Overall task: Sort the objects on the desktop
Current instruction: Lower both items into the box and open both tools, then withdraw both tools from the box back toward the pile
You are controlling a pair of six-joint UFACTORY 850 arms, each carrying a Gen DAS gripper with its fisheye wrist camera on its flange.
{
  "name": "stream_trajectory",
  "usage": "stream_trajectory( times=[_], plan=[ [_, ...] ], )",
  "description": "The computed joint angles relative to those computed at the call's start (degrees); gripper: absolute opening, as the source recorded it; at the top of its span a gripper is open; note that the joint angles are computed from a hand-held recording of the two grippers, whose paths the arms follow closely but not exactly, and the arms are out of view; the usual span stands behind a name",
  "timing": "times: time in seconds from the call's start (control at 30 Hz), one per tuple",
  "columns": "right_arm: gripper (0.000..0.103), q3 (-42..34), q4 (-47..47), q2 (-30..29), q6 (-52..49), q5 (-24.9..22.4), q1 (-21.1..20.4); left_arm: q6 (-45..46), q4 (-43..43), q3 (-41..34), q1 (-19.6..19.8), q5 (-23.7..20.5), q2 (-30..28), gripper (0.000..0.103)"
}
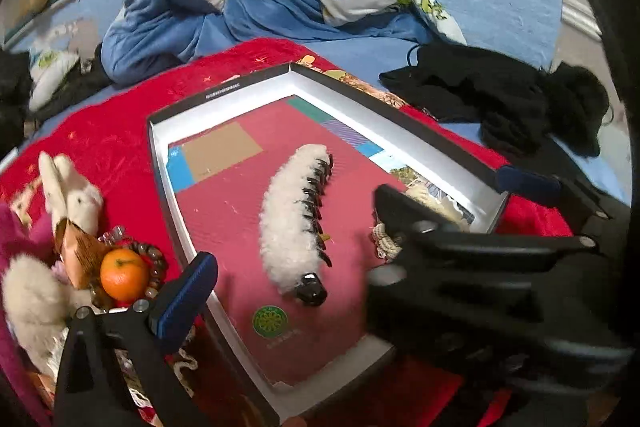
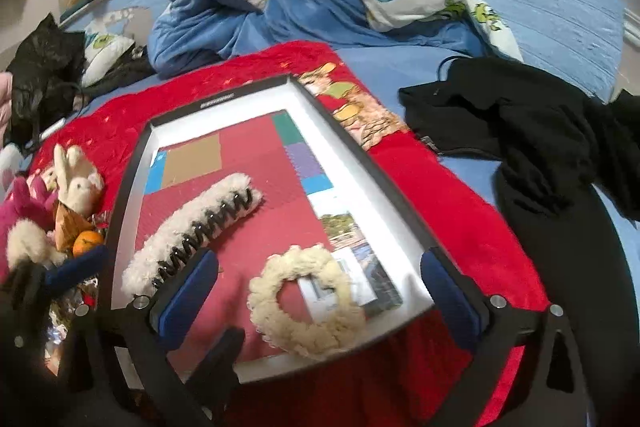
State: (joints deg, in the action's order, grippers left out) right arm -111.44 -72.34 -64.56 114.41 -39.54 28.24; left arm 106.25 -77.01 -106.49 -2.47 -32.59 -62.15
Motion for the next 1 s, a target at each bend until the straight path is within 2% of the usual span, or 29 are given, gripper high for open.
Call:
stream_trajectory(
  times=[0.2, 0.6, 0.83, 1.0],
  plan=[
    [0.103, 3.6, -2.6, 2.2, 5.2, 0.0, 0.2, 0.4, -1.2, 0.3, 0.7, -0.8, 0.4, 0.103],
    [0.103, 4.8, -5.0, 3.7, 8.5, -0.7, 0.7, 0.0, -2.3, 0.3, 1.2, -0.9, 0.9, 0.103],
    [0.103, 3.2, -6.8, 3.5, 9.7, -1.1, 1.4, 4.2, -6.6, 2.7, 2.2, 0.3, 2.9, 0.103],
    [0.103, -0.1, -7.1, 1.9, 8.3, 0.0, 2.2, 3.3, -7.0, 3.0, 3.7, 0.5, 3.8, 0.103]
  ],
)
